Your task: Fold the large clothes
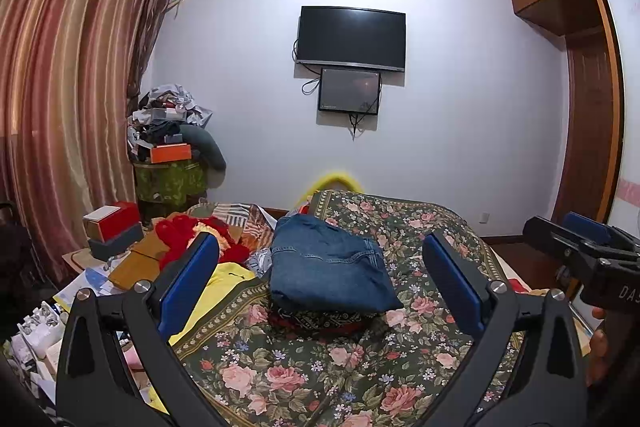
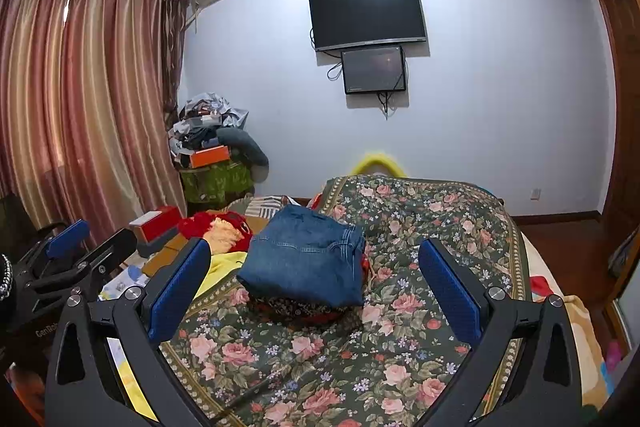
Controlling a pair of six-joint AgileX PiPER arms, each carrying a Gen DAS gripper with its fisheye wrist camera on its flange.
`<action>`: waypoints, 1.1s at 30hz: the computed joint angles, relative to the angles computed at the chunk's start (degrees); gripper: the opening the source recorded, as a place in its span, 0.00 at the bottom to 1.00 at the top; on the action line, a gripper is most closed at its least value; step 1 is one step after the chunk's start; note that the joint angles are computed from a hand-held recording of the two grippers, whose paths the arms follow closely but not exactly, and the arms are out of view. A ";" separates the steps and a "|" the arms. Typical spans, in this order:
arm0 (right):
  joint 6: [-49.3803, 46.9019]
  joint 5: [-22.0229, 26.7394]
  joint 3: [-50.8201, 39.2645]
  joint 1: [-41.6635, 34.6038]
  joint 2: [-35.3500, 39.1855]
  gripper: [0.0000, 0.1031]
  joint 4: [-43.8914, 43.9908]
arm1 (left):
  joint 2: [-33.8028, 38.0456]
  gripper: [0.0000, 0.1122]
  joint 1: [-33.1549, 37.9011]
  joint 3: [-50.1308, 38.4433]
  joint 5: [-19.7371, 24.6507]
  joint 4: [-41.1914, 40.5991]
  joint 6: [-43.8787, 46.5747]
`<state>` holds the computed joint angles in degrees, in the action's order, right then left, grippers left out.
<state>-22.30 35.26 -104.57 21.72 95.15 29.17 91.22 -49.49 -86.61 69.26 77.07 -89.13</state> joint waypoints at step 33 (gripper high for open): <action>2.02 0.41 -1.32 0.30 0.23 1.00 -1.94 | -0.67 0.91 1.48 0.85 -4.47 -1.10 0.41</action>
<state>-20.28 35.67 -105.89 22.02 95.38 27.23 90.56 -48.01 -85.75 64.79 75.97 -88.72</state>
